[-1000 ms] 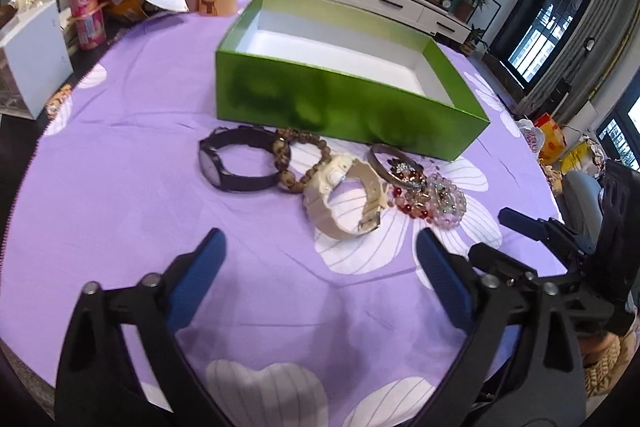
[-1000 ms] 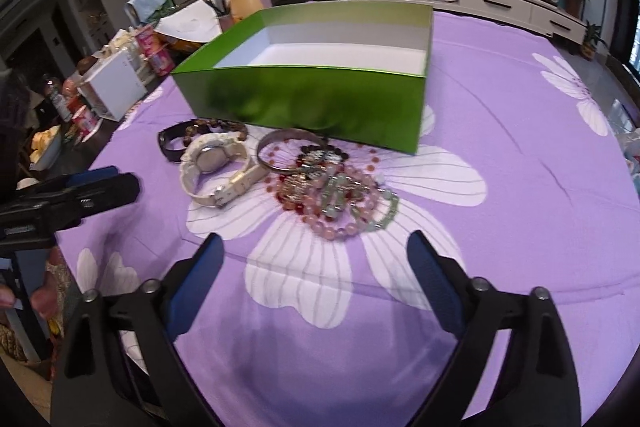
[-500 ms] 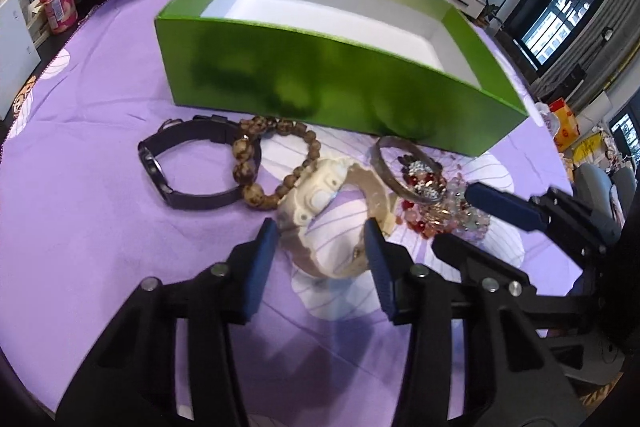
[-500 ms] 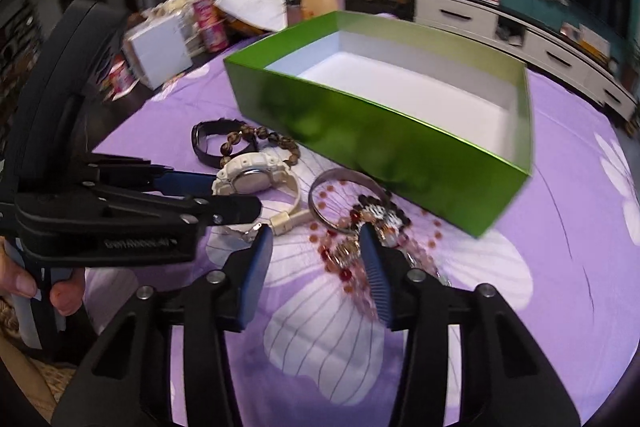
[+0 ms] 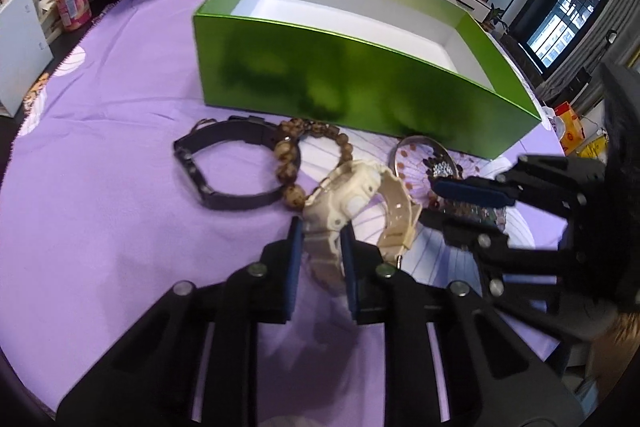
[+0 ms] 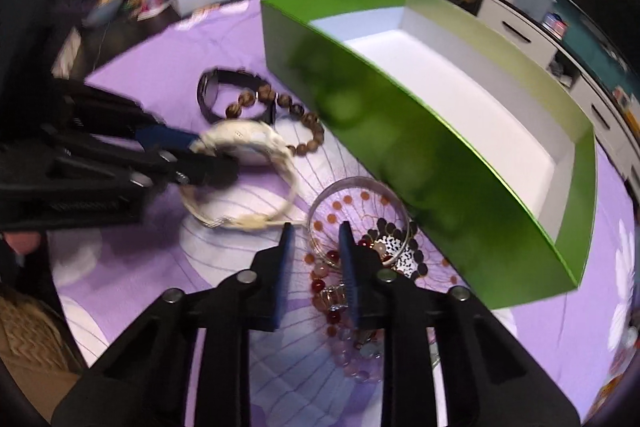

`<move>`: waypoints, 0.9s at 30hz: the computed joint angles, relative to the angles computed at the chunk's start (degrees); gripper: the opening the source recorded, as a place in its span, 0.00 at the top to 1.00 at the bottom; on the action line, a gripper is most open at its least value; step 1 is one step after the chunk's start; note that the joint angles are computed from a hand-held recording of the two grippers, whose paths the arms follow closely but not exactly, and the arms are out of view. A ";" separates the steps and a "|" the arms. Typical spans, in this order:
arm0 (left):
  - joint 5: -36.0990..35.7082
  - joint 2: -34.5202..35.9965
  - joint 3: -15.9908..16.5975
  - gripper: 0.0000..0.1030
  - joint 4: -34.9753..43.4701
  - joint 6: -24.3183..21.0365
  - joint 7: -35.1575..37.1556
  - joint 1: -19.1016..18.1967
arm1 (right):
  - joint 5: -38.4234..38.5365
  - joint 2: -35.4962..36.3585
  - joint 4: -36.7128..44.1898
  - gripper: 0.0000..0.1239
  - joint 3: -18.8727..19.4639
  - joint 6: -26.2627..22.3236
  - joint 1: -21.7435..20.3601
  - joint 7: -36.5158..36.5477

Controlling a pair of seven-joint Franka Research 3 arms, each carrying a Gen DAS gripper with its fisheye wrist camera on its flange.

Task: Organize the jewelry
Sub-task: 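Grasp the cream watch with the left tool while the right tool grasps the silver bangle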

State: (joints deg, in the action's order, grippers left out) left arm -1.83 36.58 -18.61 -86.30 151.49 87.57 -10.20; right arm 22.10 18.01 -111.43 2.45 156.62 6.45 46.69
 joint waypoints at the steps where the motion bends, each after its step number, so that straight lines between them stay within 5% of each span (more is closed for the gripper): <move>1: -0.21 -0.54 -0.15 0.82 -0.87 0.26 0.14 0.34 | -0.94 0.21 0.34 0.87 -0.26 -0.36 0.32 0.05; 9: -1.61 -3.05 -0.10 0.82 -3.79 1.18 -0.15 1.67 | -10.06 1.74 2.51 0.93 -2.53 -2.20 3.30 3.73; 14: -2.68 -6.09 -0.57 0.82 -8.26 4.15 -0.72 2.85 | -11.20 1.66 0.85 0.98 -2.41 2.90 3.90 6.48; 20: -4.17 -9.13 -1.83 0.82 -11.26 7.22 0.99 4.48 | 8.71 -4.29 -2.86 0.98 5.20 4.81 -3.07 -4.00; 27: -5.25 -9.22 -2.44 0.82 -9.31 8.54 2.36 4.69 | 29.39 -10.42 -4.59 0.98 5.90 6.34 -3.39 -18.15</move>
State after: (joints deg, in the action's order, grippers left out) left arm -7.08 27.36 -21.05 -95.61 160.03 89.93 -5.51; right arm 51.49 7.58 -116.02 8.36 162.96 3.06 28.54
